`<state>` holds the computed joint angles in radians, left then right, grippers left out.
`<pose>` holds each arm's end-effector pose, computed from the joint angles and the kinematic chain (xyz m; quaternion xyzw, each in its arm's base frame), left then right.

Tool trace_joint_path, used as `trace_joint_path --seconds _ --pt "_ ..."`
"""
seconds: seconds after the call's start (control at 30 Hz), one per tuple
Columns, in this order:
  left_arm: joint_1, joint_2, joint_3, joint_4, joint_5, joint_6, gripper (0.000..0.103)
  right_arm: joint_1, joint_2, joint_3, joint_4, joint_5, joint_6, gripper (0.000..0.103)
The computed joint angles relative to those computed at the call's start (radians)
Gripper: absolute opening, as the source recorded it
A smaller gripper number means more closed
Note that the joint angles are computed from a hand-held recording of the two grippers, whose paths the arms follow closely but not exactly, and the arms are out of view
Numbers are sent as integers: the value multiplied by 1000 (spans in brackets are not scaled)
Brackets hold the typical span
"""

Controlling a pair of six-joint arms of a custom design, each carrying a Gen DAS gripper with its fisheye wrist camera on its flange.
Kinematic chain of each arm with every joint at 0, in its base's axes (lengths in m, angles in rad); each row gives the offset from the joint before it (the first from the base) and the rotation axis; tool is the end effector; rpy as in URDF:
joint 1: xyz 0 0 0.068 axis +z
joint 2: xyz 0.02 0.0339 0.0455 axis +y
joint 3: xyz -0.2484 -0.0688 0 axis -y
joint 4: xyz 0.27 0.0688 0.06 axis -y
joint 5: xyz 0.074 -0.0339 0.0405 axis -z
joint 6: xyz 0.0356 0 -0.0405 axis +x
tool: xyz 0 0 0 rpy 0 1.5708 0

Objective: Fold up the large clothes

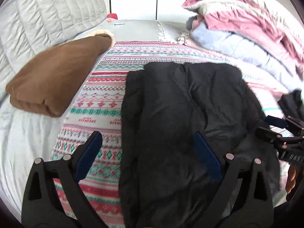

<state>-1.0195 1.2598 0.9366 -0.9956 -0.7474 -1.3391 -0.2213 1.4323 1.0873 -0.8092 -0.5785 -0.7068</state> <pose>0.1484 -0.1952 0.2242 -0.1923 0.9045 0.0301 0.3794 0.2990 -0.0473 0.2297 -0.2827 0.8961 0.1608 0.3021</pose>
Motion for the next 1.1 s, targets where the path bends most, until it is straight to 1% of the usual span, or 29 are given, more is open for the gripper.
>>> trace_joint_path --seconds 0.07,0.13,0.2,0.23,0.33,0.4,0.47,0.53,0.63,0.73,0.9,1.03,1.1 --pt "-12 -80 -45 4 26 -28 97 -77 7 52 -84 -68 -38 74" --pt "-22 -171 -105 23 55 -58 97 -142 41 100 -143 -106 -71 78" --pt "-21 -268 -174 58 104 -69 97 -207 121 178 -227 -132 -112 78" --pt "-20 -293 -195 75 122 -67 97 -227 168 220 -274 -139 -123 78" --pt "-18 -467 -323 202 199 -34 97 -279 271 309 -384 -168 -139 78" --pt "-26 -517 -355 220 203 -52 97 -307 333 363 -463 -185 -157 78" --pt "-26 -493 -348 197 208 -77 97 -315 387 406 -510 -190 -153 78" --pt "-10 -479 -354 192 235 -86 97 -318 401 414 -513 -186 -140 78" --pt "25 -449 -381 253 306 -69 97 -298 433 449 -522 -184 -105 78" --pt "43 -387 -390 313 364 -45 97 -290 473 478 -556 -190 -104 78" --pt "103 -418 -459 411 457 -59 97 -275 498 475 -567 -173 -91 78" --pt "90 -430 -461 430 445 -50 97 -276 577 530 -639 -197 -82 78" --pt "89 -429 -463 453 447 -39 97 -276 597 541 -644 -203 -64 79"
